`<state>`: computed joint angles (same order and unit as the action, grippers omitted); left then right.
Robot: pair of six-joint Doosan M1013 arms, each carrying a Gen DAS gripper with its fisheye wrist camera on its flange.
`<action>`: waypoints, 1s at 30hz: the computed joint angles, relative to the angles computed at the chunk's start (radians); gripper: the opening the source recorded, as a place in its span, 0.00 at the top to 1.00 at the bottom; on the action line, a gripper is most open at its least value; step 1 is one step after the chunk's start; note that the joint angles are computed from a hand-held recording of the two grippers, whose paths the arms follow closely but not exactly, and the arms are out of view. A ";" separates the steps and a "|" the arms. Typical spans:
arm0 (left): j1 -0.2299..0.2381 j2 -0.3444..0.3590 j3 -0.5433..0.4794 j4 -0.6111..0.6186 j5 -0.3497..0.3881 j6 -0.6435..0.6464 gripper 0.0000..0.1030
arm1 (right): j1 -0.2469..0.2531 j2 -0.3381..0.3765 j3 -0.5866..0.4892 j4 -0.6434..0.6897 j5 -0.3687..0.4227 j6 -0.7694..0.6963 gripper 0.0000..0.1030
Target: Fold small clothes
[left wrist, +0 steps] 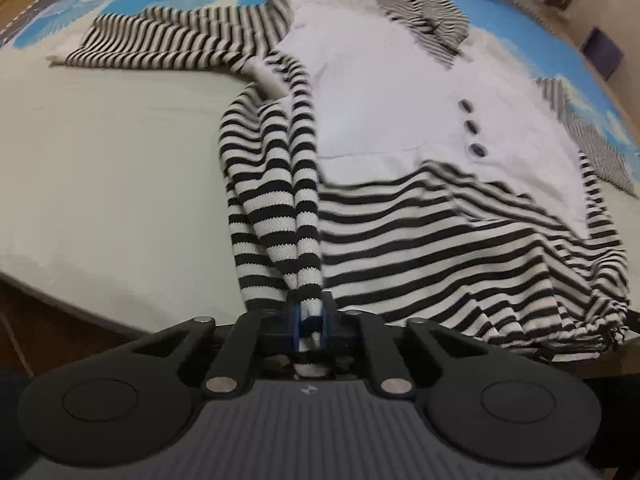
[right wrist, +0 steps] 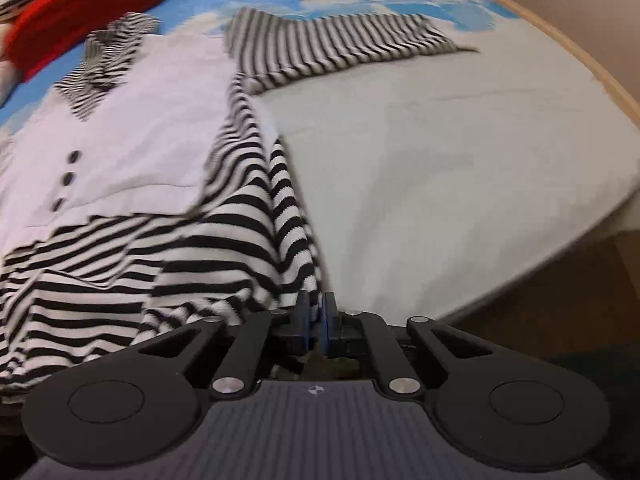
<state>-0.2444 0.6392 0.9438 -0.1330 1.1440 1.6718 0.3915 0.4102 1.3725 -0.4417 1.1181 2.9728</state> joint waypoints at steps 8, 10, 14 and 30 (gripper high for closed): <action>-0.008 -0.004 0.005 0.003 -0.017 0.071 0.76 | 0.050 -0.019 0.010 -0.179 -0.081 -0.015 0.46; -0.018 0.013 -0.007 0.062 0.050 0.035 0.74 | 0.028 0.012 -0.030 0.009 -0.018 -0.195 0.47; -0.007 -0.043 0.057 0.002 -0.131 0.037 0.68 | 0.035 0.012 -0.054 -0.027 0.054 -0.125 0.49; -0.009 -0.010 -0.074 0.046 -0.488 -0.075 0.47 | 0.023 -0.130 0.062 -0.734 -0.275 0.229 0.40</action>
<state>-0.2538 0.6288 0.8696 -0.0875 0.6564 1.5964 0.4146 0.2805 1.4344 -1.1761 0.8428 3.2020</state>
